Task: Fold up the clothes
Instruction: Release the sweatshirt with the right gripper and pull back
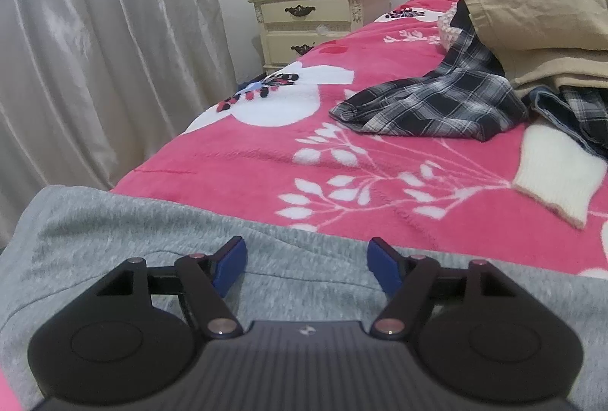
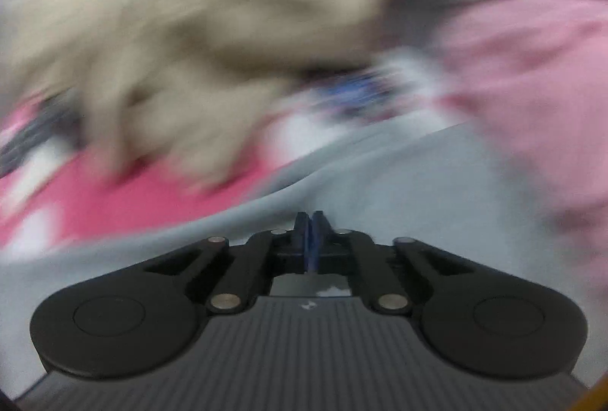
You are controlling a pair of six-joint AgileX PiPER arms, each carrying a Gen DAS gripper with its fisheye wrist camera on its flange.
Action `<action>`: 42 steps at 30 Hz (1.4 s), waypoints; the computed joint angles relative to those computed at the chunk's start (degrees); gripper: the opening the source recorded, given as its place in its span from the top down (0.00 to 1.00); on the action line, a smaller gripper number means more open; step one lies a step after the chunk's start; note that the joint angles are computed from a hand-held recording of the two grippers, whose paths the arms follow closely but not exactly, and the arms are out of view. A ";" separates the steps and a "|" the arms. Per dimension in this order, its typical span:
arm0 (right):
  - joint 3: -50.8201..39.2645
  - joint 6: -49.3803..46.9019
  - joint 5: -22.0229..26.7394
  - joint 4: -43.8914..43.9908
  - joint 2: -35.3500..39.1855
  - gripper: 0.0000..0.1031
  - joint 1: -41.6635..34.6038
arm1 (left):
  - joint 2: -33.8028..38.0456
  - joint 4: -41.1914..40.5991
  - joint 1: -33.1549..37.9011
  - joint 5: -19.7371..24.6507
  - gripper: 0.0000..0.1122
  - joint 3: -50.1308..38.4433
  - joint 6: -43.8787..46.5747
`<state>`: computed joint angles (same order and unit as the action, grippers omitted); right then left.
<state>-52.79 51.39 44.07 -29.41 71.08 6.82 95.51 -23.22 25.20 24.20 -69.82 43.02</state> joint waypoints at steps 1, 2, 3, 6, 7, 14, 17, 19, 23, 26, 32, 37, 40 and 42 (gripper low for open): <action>-1.63 -0.34 1.43 -0.27 0.65 0.95 -1.45 | -0.03 -0.23 0.02 -0.15 0.35 0.14 0.35; -3.69 -1.68 2.52 1.75 1.10 0.95 -2.87 | -0.08 -0.22 0.01 -0.21 0.35 0.21 0.44; -6.08 -4.20 3.51 5.50 1.48 0.94 -4.55 | -0.16 -0.20 0.05 -0.08 0.35 0.21 0.41; -13.46 -8.67 6.36 14.17 3.51 0.80 -6.53 | -0.18 -0.40 0.16 0.13 0.35 0.12 0.54; -16.06 -9.92 7.24 16.32 5.13 0.69 -7.04 | -0.18 -0.48 0.18 0.13 0.35 0.14 0.62; -36.65 -16.23 21.99 22.92 25.20 0.56 -8.65 | -0.19 -0.99 0.34 0.35 0.35 0.07 1.07; -38.67 -15.73 23.65 22.31 28.31 0.99 -7.54 | -0.16 -1.30 0.37 0.43 0.35 0.09 1.18; -37.38 -12.47 21.55 20.23 27.23 0.99 -6.37 | -0.15 -1.80 0.50 0.51 0.35 0.13 1.57; -30.34 0.26 14.34 11.53 24.18 1.00 -5.21 | -0.20 -1.61 0.25 -0.27 0.35 0.58 1.63; -25.14 5.12 8.26 10.51 20.33 0.98 -6.33 | -0.16 -1.90 0.52 0.42 0.35 0.19 1.71; -26.15 -17.52 8.73 28.00 13.18 0.92 -4.45 | -2.19 -9.09 1.08 -1.13 0.36 2.10 7.88; -31.28 -45.62 15.26 30.50 14.79 0.62 7.91 | -4.13 -32.03 5.19 7.21 0.35 3.61 30.71; -34.91 -57.84 17.56 32.71 18.46 0.50 11.65 | -2.26 -33.99 7.68 19.04 0.35 0.78 32.48; -41.81 -65.19 22.55 37.54 24.26 0.45 10.37 | 0.18 -32.82 8.51 26.77 0.36 -2.19 31.12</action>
<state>-94.59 -13.79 66.62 8.13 95.34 17.19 95.69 -56.04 33.71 50.98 -72.01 74.14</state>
